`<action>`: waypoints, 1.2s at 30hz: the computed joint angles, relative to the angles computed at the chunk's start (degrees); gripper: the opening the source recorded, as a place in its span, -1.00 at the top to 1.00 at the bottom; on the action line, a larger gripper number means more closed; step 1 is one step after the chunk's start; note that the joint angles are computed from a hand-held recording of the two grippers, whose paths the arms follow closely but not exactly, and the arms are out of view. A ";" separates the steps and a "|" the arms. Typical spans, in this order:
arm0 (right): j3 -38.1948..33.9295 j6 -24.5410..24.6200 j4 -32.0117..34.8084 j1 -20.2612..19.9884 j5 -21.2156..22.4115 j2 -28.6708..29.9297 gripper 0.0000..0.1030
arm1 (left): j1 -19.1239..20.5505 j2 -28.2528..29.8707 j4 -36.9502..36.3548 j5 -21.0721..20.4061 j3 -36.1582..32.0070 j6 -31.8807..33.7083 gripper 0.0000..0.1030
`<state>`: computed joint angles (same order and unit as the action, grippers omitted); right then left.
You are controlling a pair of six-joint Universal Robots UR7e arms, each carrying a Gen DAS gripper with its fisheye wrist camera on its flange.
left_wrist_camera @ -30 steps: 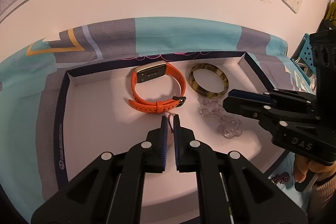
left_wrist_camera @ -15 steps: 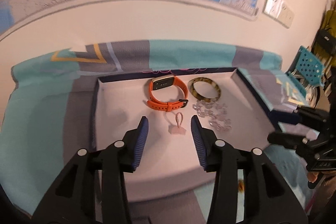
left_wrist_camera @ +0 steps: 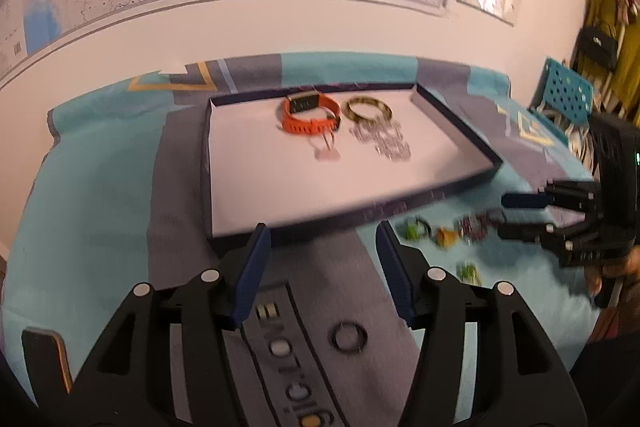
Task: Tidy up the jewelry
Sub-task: 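Withdraw both tools from the box toward the remaining jewelry, then grasp the black ring with the left tool while the right tool grasps the purple beaded bracelet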
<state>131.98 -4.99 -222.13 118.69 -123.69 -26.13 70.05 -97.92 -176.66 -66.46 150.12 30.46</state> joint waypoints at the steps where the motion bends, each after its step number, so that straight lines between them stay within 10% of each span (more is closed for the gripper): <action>1: -0.16 0.07 0.34 0.12 -0.02 0.14 0.07 | 0.10 -0.60 0.31 -0.16 0.54 0.26 -0.10; 11: -3.79 -0.28 4.92 1.57 -4.45 1.67 0.09 | 1.08 -3.30 2.27 0.19 3.03 -0.41 -0.18; 16: -3.46 0.16 4.33 1.23 -5.40 1.49 0.70 | 1.40 -4.04 3.07 -0.12 3.40 0.02 -0.18; 23: -2.31 0.25 1.78 0.86 -3.92 1.14 0.80 | 1.13 -5.16 4.87 0.76 4.29 0.88 -0.16; 36: 0.67 1.37 -5.46 1.40 1.61 -1.07 0.81 | 1.76 -3.87 7.72 1.92 3.88 0.44 0.44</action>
